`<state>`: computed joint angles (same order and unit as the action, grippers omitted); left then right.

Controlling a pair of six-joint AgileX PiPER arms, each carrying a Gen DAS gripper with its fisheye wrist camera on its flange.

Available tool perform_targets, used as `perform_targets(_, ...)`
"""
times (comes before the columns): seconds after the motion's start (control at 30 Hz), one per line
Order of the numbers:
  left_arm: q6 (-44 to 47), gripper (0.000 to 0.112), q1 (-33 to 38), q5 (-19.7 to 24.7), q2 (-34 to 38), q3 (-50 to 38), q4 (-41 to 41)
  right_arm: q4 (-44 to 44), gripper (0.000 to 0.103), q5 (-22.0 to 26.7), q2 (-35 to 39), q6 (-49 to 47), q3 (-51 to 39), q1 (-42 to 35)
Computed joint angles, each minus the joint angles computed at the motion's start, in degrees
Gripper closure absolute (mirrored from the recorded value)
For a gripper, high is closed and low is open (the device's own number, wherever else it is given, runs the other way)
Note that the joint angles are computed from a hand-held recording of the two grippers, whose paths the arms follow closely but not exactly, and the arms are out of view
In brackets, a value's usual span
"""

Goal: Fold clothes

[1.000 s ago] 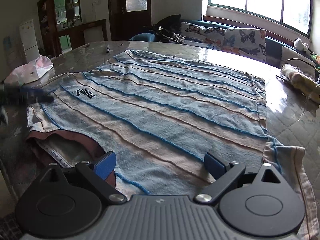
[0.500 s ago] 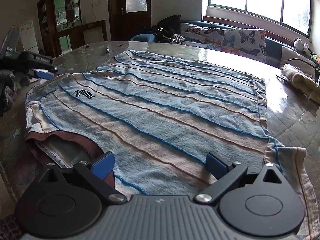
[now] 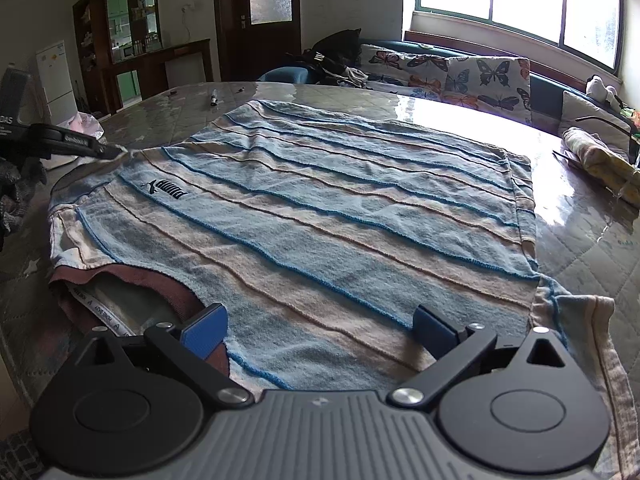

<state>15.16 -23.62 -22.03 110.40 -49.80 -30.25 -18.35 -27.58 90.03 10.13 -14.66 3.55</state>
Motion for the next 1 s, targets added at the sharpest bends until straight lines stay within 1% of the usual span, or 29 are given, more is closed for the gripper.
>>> perform_targets(0.07, 6.3, 0.108, -1.5, -2.1, 0.1, 0.1, -6.3, 0.0, 0.002, -0.3, 0.2, -0.1, 0.0, -0.1)
perform_targets(0.1, 7.7, 0.108, -2.0, -3.0, 0.3, 0.0, -7.4, 0.0, 0.001, -0.6, 0.5, -0.2, 0.0, -0.2)
perform_targets(0.13, 8.8, 0.108, -2.1, -3.0, 0.8, -0.4, -8.3, -0.2, 0.001, -1.0, 0.7, -0.2, 0.0, -0.4)
perform_targets(0.23, 13.3, 0.108, -1.9, -0.3, 2.7, -2.8, -13.1, 0.1, 0.001, -1.2, 0.9, -0.4, 0.0, -0.4)
perform_targets(0.37, 12.2, 0.107, -1.2, 0.5, 3.2, -3.0, -12.3, -0.1, 0.001, -0.8, 0.5, -0.4, 0.1, -0.4)
perform_targets(0.43, 13.0, 0.105, -1.1, 1.0, 3.0, -3.1, -13.0, -0.2, 0.001, -0.4, 0.2, -0.3, 0.2, -0.3)
perform_targets(0.53, 15.4, 0.101, -0.9, 1.5, 2.9, -3.5, -15.4, -0.6, 0.001, 0.2, -0.8, 0.0, 0.6, -0.5)
perform_targets(0.6, 17.2, 0.091, -0.7, 1.9, 2.8, -3.9, -18.1, -0.4, 0.002, 0.6, -1.4, -0.1, 1.1, -0.4)
perform_targets(0.63, 18.5, 0.090, -0.7, 1.8, 2.7, -4.0, -19.7, -0.2, 0.002, 0.8, -1.7, -0.3, 1.3, -0.3)
perform_targets(0.73, 22.2, 0.089, -0.9, 0.8, 2.0, -3.6, -24.3, -0.5, 0.005, 1.6, -3.5, 0.0, 1.9, -0.5)
perform_targets(0.8, 23.3, 0.080, -1.3, -0.4, 1.0, -2.6, -26.0, -0.6, 0.006, 2.0, -4.9, 0.2, 2.5, -0.7)
perform_targets(0.83, 23.7, 0.079, -1.6, -0.9, 0.3, -1.9, -26.7, -1.4, 0.007, 2.1, -5.6, 1.1, 2.9, -1.1)
perform_targets(1.0, 18.9, 0.069, -4.3, -1.9, -4.1, 2.6, -22.8, -6.1, 0.007, 1.5, -8.3, 5.6, 5.2, -4.4)
